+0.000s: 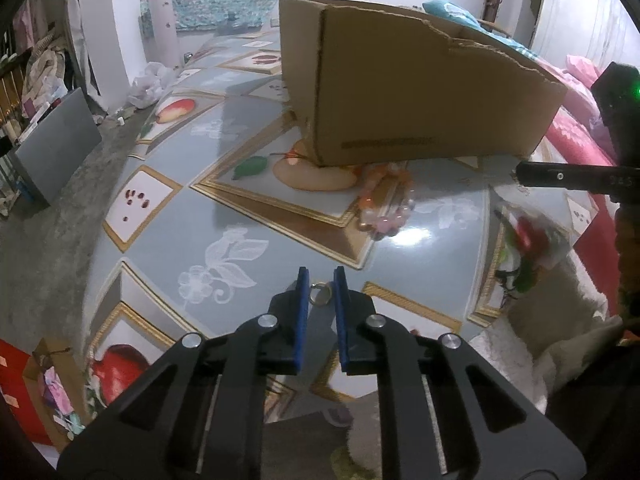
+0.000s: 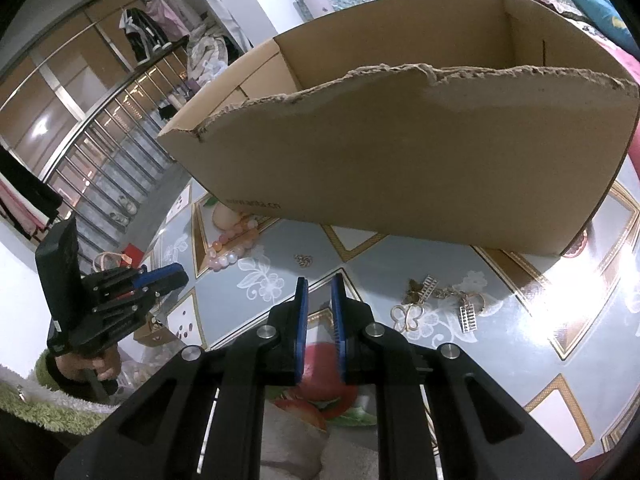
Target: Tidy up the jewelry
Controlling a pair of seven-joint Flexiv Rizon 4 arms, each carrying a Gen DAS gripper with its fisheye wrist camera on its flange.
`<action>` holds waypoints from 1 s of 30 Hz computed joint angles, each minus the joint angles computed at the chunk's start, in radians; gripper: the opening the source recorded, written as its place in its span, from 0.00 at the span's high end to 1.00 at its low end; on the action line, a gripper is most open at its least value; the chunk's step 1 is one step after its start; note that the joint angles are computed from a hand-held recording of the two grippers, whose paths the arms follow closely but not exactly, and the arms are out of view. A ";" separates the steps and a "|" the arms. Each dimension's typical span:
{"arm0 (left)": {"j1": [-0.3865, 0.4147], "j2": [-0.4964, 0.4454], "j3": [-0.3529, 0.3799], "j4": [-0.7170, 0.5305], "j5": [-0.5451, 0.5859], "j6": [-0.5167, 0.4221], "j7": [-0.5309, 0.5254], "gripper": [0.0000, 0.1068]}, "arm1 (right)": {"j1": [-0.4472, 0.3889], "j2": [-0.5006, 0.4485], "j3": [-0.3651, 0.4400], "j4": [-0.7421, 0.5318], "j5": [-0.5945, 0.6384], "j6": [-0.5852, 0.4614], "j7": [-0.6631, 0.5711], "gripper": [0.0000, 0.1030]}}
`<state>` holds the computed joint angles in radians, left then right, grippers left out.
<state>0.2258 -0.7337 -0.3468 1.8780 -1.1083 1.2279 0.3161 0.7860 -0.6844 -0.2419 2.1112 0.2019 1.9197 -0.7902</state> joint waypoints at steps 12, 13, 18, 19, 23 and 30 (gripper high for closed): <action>-0.059 0.047 -0.015 0.074 -0.179 -0.043 0.183 0.91 | 0.000 -0.003 -0.002 0.000 0.007 0.006 -0.002 0.88; -0.070 0.050 -0.011 0.077 -0.193 -0.053 0.201 0.91 | 0.000 -0.003 -0.002 0.001 0.008 0.007 -0.002 0.88; -0.128 0.060 0.020 0.081 -0.243 -0.096 0.268 0.91 | 0.014 0.000 -0.015 0.009 0.024 0.014 -0.004 0.88; -0.140 0.060 0.024 0.079 -0.260 -0.099 0.287 0.91 | 0.016 0.001 -0.017 0.011 0.027 0.014 -0.004 0.88; -0.189 0.058 0.052 0.066 -0.301 -0.113 0.327 0.91 | 0.025 0.005 -0.026 0.019 0.040 0.018 -0.005 0.88; -0.235 0.029 0.074 0.017 -0.282 -0.122 0.287 0.91 | 0.031 0.007 -0.033 0.027 0.059 0.024 -0.003 0.88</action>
<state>-0.0091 -0.7044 -0.2726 1.8953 -1.3901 1.1058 0.6036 0.8171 -0.6777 -0.2744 2.1385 0.2607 1.9438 -0.7937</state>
